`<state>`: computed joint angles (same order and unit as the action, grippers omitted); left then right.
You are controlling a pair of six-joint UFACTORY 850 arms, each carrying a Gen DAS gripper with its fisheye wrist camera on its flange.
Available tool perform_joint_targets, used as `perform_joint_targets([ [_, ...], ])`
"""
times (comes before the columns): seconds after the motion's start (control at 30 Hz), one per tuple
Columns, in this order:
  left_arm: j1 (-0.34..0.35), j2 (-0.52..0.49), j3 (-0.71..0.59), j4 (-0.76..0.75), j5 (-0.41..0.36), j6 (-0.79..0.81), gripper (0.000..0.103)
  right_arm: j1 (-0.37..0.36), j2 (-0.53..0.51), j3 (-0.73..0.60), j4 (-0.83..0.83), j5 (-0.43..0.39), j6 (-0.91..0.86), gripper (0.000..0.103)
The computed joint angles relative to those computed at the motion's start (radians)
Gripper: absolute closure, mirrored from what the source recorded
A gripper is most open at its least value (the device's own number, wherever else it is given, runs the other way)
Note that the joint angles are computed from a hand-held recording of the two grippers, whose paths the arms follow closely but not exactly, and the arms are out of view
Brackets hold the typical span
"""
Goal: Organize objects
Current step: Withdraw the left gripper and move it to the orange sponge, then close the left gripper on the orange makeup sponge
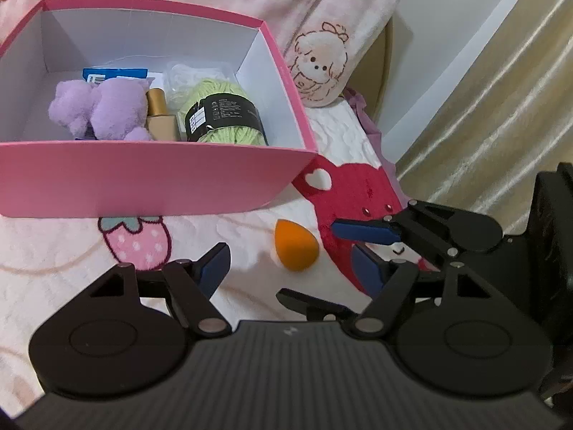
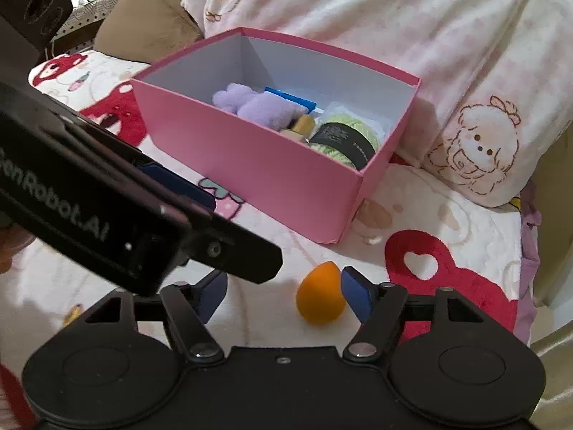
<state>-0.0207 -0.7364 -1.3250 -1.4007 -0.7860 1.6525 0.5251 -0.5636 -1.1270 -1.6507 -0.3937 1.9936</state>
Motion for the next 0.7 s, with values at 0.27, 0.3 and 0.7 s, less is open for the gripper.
perform_joint_targets([
  [0.27, -0.022, -0.088, -0.029, -0.085, -0.048, 0.074, 0.036, -0.015, -0.055, -0.035, 0.2, -0.044, -0.143, 0.027],
  [0.3, -0.028, -0.092, -0.023, -0.108, -0.039, 0.104, 0.037, -0.019, -0.063, -0.039, 0.216, -0.043, -0.151, 0.027],
  [0.7, -0.037, -0.172, -0.085, -0.118, -0.08, 0.052, 0.07, -0.047, -0.098, -0.068, 0.294, 0.038, -0.205, 0.039],
])
